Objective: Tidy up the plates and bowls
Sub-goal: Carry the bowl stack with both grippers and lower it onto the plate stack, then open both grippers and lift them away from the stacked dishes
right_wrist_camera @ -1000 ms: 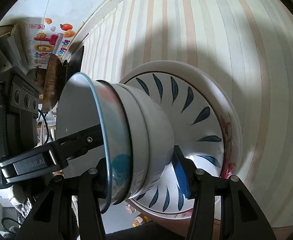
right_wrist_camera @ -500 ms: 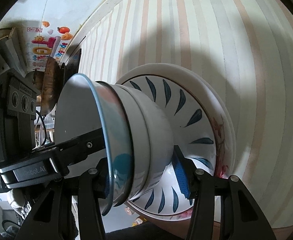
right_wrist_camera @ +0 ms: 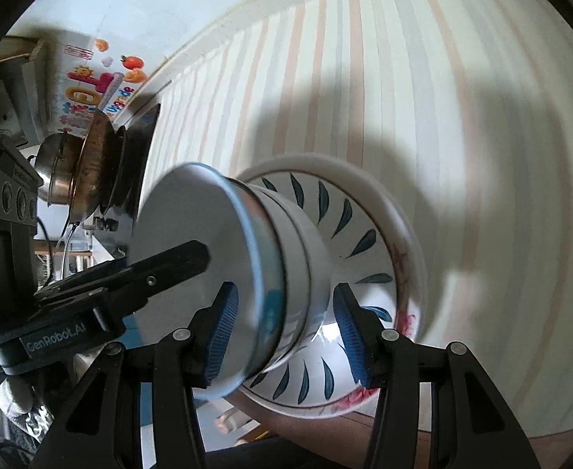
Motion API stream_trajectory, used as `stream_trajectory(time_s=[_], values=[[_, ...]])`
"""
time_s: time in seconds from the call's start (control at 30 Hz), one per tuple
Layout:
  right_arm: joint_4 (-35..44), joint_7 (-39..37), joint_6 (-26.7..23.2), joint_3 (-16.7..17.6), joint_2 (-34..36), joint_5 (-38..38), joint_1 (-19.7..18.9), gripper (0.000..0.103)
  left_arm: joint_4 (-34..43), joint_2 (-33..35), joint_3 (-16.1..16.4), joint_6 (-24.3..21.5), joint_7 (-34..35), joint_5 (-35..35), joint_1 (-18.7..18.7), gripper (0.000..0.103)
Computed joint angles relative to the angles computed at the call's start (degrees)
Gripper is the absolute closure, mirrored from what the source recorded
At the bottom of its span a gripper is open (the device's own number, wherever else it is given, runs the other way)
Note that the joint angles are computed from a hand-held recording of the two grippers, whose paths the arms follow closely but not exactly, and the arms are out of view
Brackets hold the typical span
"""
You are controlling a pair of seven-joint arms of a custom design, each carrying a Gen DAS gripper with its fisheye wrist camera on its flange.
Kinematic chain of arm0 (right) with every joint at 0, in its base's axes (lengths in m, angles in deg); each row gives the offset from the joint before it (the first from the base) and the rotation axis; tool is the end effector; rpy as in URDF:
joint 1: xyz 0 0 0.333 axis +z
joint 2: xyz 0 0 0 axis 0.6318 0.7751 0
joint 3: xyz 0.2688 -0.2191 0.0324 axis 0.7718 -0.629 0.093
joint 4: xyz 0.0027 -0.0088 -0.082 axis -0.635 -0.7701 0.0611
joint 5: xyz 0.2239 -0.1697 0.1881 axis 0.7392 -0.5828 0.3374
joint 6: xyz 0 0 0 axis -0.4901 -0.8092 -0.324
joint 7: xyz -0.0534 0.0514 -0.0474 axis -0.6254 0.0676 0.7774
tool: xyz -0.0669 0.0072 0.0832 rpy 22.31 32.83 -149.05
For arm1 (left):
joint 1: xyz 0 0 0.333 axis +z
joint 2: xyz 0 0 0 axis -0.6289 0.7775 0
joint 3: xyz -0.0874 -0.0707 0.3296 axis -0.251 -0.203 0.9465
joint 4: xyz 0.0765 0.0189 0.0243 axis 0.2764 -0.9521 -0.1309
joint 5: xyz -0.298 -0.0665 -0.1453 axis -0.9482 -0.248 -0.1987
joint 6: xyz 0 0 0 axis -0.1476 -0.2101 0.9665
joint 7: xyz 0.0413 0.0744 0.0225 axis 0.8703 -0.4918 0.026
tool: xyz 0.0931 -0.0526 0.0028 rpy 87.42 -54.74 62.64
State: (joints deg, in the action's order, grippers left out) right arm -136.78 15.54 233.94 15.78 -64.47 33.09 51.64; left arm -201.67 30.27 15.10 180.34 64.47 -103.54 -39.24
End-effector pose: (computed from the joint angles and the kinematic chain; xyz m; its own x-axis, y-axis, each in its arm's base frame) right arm 0.5262 0.1966 0.3314 -0.1882 -0.8143 -0.5491 -0.9580 0.2754 -0.0802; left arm 0.5499 -0.0869 0.4220 -0.2328 -0.9504 0.2065 -0.9676 0.2050 -0.1473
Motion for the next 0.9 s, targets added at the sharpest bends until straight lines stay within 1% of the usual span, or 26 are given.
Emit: stream_trajectory(time_s=[0.13,0.17,0.2,0.23,0.27,0.3,0.33,0.37,0.4,0.43,0.5,0.57,0.7,0.77,0.8,0.9], values=[[-4.1,10.7,4.2,-3.6,-5.4,-11.8,4.8,0.048,-4.5,-5.3,0.3,4.0,1.6,0.0,0.0,0.046],[-5.5,15.3,5.3,-5.0,-7.0,-16.8,6.5,0.046,-5.7,-6.6,0.4,5.0,2.5,-0.4,0.1,0.046],[-6.3,19.2,5.9,-6.0,-8.1,-21.1,7.6,0.041,-7.1,-8.2,0.6,6.2,3.5,-0.7,0.1,0.046],[-7.7,25.3,6.7,-7.9,-9.8,-27.7,9.6,0.032,-8.0,-9.2,0.8,7.0,4.0,-0.8,-0.1,0.046],[-9.2,33.4,7.4,-10.7,-11.7,-36.6,12.4,0.028,-9.4,-10.8,1.0,7.9,5.6,-1.5,-0.1,0.043],[-10.1,38.8,7.6,-12.1,-13.0,-42.4,13.8,0.022,-10.4,-11.9,1.2,8.8,6.7,-2.1,-0.2,0.041],[-11.5,46.3,7.7,-14.0,-15.0,-50.7,15.6,0.018,-11.8,-13.4,1.5,10.1,7.8,-2.4,-0.4,0.035],[-12.2,55.4,6.8,-15.6,-17.0,-60.4,17.2,0.017,-13.0,-14.8,1.9,11.1,9.4,-3.1,-0.6,0.025],[-12.3,61.5,5.5,-15.8,-18.3,-66.8,17.5,0.014,-14.4,-16.5,2.3,12.2,11.0,-3.8,-0.7,0.02],[-12.2,68.8,3.1,-15.5,-19.9,-74.1,17.8,0.013,-15.3,-17.6,2.7,12.9,11.7,-3.9,-1.0,0.015],[-12.0,78.4,-1.5,-13.0,-23.2,-83.0,17.1,0.012,-17.3,-20.2,3.6,14.2,14.0,-5.2,-1.7,0.013],[-11.2,84.6,-6.4,-9.7,-25.4,-87.8,16.3,0.011,-18.5,-22.5,5.0,14.4,16.6,-7.0,-2.4,0.013],[-9.5,91.8,-14.0,-3.2,-28.9,-91.3,15.0,0.01,-21.2,-28.0,7.5,15.0,21.1,-9.9,-3.6,0.012],[-9.3,94.2,-16.6,-0.3,-30.9,-92.1,14.2,0.009,-22.6,-30.8,8.4,15.2,22.5,-10.5,-4.1,0.008],[-8.7,95.5,-18.5,1.3,-31.6,-92.3,14.0,0.009,-23.2,-32.5,9.1,14.9,23.1,-10.7,-4.3,0.008],[-8.1,97.3,-22.3,4.5,-34.5,-91.7,14.1,0.009,-25.0,-37.7,11.0,13.0,24.0,-11.4,-5.0,0.008]])
